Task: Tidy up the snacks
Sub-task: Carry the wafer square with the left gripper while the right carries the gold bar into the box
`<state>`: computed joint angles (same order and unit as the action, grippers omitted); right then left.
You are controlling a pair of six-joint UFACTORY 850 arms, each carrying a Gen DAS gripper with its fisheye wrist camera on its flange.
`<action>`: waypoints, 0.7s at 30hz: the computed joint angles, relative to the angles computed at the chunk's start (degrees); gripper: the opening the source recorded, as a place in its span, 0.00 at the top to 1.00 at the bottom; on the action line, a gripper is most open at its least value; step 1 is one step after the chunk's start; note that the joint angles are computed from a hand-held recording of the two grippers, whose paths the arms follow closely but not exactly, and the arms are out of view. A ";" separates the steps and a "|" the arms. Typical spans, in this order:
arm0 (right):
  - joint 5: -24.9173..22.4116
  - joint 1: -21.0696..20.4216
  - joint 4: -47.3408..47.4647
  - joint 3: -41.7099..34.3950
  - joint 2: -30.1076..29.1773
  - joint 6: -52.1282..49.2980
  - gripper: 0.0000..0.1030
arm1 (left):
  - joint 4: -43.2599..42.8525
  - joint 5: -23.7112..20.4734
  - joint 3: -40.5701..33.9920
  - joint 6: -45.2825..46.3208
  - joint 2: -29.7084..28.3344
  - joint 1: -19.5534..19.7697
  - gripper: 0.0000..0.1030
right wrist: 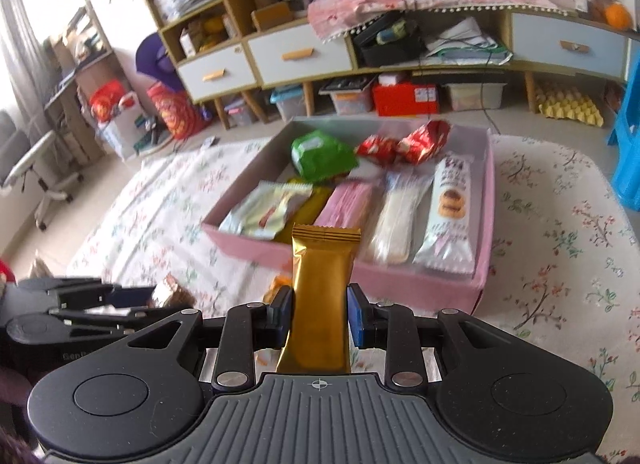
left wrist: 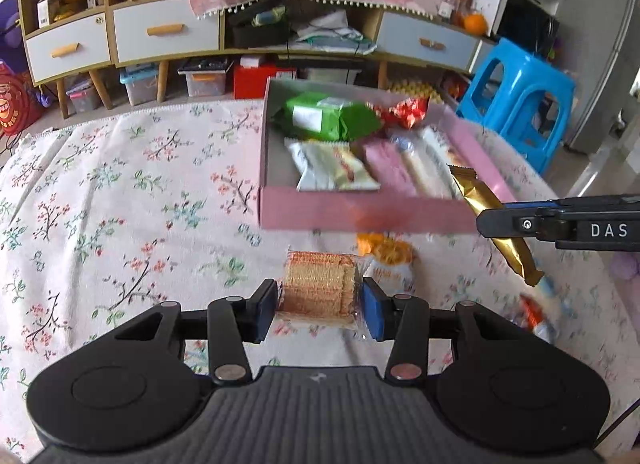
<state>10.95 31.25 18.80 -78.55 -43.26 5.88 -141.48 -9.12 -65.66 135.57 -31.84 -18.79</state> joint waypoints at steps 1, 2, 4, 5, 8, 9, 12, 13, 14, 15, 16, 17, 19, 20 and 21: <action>0.44 -0.29 -0.97 0.05 0.07 1.52 0.73 | -0.24 -0.27 -0.26 -0.08 -0.05 -0.12 0.60; 0.85 -0.57 -1.90 0.04 0.13 3.16 0.73 | -0.68 -0.46 -0.60 0.22 -0.17 -0.30 0.60; 1.68 -1.31 -5.18 0.02 0.15 7.98 0.73 | -3.07 -0.79 -1.51 2.56 -0.55 -0.72 0.60; 2.02 -1.62 -6.01 -0.06 0.10 9.41 0.73 | -4.05 -0.92 -2.17 3.53 -0.86 -0.89 0.60; 3.11 -2.66 -7.94 -0.50 -0.37 12.91 0.73 | -2.57 -0.94 -4.23 1.03 -1.92 -0.98 0.60; 3.61 -3.03 -8.68 -0.61 -0.58 14.31 0.73 | -0.21 -0.90 -5.16 -1.60 -2.43 -0.97 0.60; 4.89 -4.29 -12.72 -0.94 -1.32 20.87 0.73 | 2.88 -0.29 -7.72 -4.80 -3.97 -1.19 0.60; 5.22 -4.76 -14.94 -1.07 -1.61 24.13 0.73 | 4.66 -0.21 -8.53 -6.67 -4.51 -1.24 0.60; 5.50 -5.12 -16.60 -1.08 -1.80 26.65 0.73 | 7.27 -0.04 -9.55 -9.51 -5.16 -1.33 0.60; 5.67 -5.51 -17.72 -1.18 -2.04 28.59 0.73 | 10.31 0.00 -10.50 -12.73 -5.77 -1.40 0.60; 5.80 -5.75 -17.98 -1.27 -2.26 29.38 0.73 | 13.10 0.08 -11.44 -15.71 -6.37 -1.54 0.60; 6.02 -5.94 -17.82 -1.32 -2.46 29.74 0.73 | 16.57 0.21 -12.66 -19.36 -7.19 -1.74 0.60; 6.57 -6.40 -18.89 -1.56 -2.93 31.75 0.73 | 21.90 0.25 -14.29 -24.91 -8.32 -2.08 0.60; 6.78 -6.58 -18.98 -1.59 -3.08 32.16 0.73 | 24.04 0.27 -15.14 -26.99 -8.95 -2.30 0.60; 6.97 -6.73 -18.05 -1.66 -3.31 31.79 0.73 | 25.43 0.41 -16.01 -28.21 -9.63 -2.61 0.60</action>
